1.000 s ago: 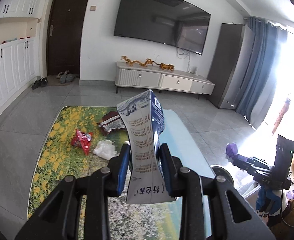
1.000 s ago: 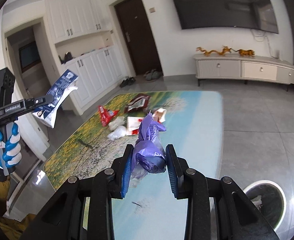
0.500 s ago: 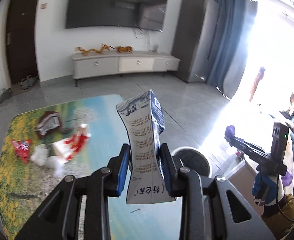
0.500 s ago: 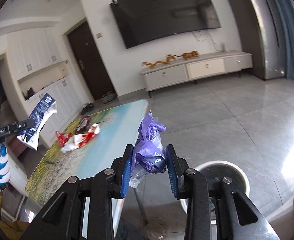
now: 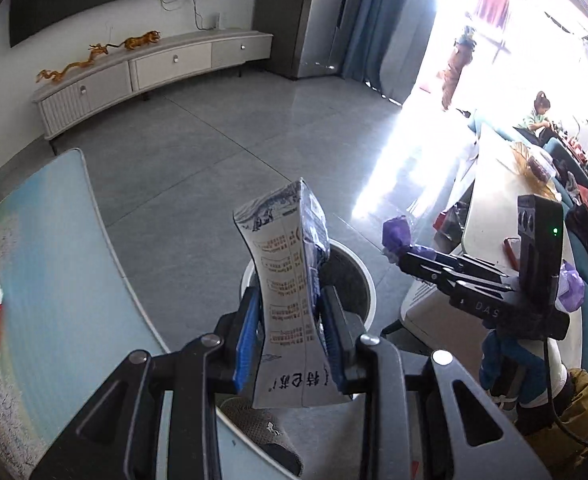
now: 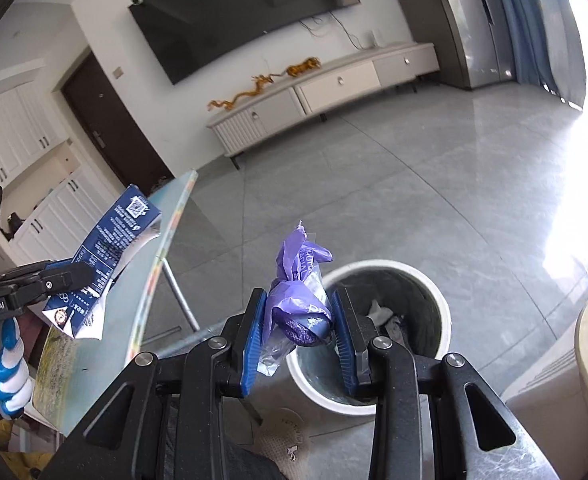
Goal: Collect trash
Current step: 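Carry the carton and purple glove in both grippers over the white bin, then open both grippers to drop the carton and glove into the bin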
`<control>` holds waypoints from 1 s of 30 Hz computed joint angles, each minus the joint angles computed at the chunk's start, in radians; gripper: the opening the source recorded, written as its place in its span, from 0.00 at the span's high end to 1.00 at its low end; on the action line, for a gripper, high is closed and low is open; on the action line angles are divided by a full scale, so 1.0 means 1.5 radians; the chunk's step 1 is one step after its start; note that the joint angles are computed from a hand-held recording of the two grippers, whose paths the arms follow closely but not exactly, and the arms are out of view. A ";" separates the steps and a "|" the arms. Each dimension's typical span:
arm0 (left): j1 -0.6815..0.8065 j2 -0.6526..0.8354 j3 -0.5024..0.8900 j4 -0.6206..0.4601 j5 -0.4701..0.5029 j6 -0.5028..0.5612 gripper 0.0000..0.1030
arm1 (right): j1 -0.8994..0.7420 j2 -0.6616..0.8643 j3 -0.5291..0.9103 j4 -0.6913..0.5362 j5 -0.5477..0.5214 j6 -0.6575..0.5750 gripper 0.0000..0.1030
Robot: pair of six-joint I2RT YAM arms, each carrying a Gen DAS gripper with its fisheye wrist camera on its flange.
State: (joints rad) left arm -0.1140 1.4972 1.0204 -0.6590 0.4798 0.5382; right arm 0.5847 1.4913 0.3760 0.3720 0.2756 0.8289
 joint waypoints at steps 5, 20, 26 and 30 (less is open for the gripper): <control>-0.088 0.088 0.021 0.049 -0.037 -0.056 0.71 | -0.058 0.090 0.018 0.044 -0.056 -0.011 0.66; -0.118 0.260 0.151 0.058 0.025 -0.158 0.57 | -0.105 0.195 0.054 0.049 -0.061 0.005 0.49; -0.080 0.208 0.113 0.081 0.027 -0.152 0.57 | -0.098 0.162 0.047 0.027 -0.039 0.015 0.48; -0.049 0.113 0.037 0.160 -0.009 -0.162 0.57 | -0.076 0.117 0.043 0.005 -0.008 0.018 0.45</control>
State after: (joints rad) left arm -0.1881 1.6671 1.0756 -0.4195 0.4658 0.2952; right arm 0.4703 1.6662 0.4409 0.3802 0.2631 0.8565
